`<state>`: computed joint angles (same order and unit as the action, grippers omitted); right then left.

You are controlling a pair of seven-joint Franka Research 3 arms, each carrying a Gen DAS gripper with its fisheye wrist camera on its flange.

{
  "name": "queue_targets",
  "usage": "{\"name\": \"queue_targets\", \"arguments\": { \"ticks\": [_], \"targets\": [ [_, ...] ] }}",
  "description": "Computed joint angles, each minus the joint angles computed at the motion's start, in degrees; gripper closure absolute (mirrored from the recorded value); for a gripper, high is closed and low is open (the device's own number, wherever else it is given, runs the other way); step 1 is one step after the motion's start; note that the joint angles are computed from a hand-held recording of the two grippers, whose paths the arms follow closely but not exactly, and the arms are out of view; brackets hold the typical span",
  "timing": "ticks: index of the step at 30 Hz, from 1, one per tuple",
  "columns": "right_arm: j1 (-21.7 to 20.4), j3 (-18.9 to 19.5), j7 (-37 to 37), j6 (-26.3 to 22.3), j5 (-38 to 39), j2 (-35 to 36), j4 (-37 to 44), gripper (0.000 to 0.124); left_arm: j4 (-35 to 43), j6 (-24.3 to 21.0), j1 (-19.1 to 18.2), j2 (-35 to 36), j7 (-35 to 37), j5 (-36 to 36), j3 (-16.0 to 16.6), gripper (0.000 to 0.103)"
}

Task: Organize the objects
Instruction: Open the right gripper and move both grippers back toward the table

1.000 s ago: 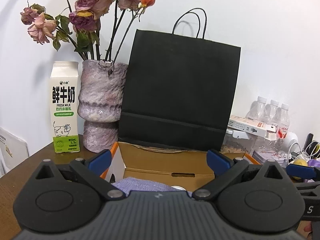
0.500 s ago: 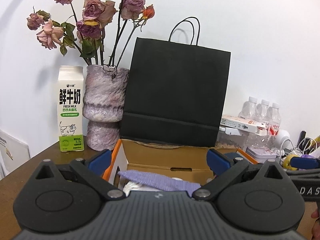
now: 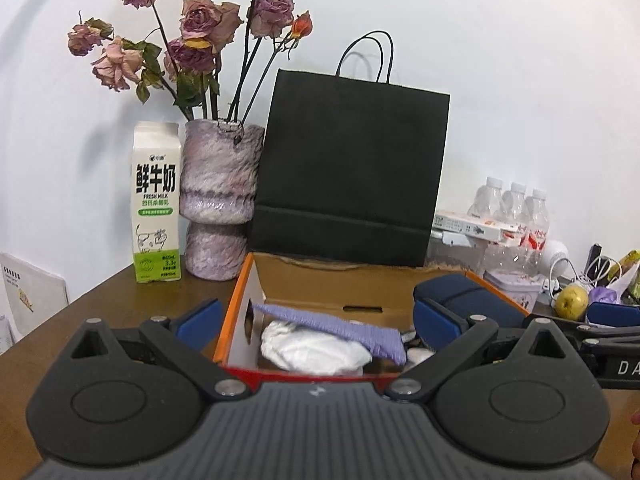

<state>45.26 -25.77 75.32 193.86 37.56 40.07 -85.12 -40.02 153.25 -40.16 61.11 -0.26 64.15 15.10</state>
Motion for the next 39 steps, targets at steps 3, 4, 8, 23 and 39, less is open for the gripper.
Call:
{"name": "queue_targets", "arguments": {
  "ticks": [3,4,8,23,39],
  "targets": [
    [0.2,1.3,-1.2,1.8,0.4,-1.9,-3.0,0.021,-7.0,1.2,-1.6,-4.1,-4.1,3.1,1.3,0.0],
    [0.2,2.0,-1.9,2.5,0.9,-2.5,-3.9,0.021,-8.9,1.4,-2.0,-5.3,-5.3,4.3,1.4,0.0],
    [-0.3,4.5,-5.0,4.5,2.8,-4.7,-6.9,0.021,-15.2,1.0,-3.2,-9.5,-10.2,9.6,1.0,0.0],
    [-4.0,15.1,-15.2,12.9,9.0,-12.5,-17.4,0.021,-30.1,-2.5,-2.5,-19.9,-19.3,23.8,-6.1,0.0],
    [-12.5,29.2,-19.3,18.6,10.0,-19.3,-28.9,0.021,-44.6,-3.6,2.6,-29.3,-23.3,32.6,-16.6,0.0]
  ]
}}
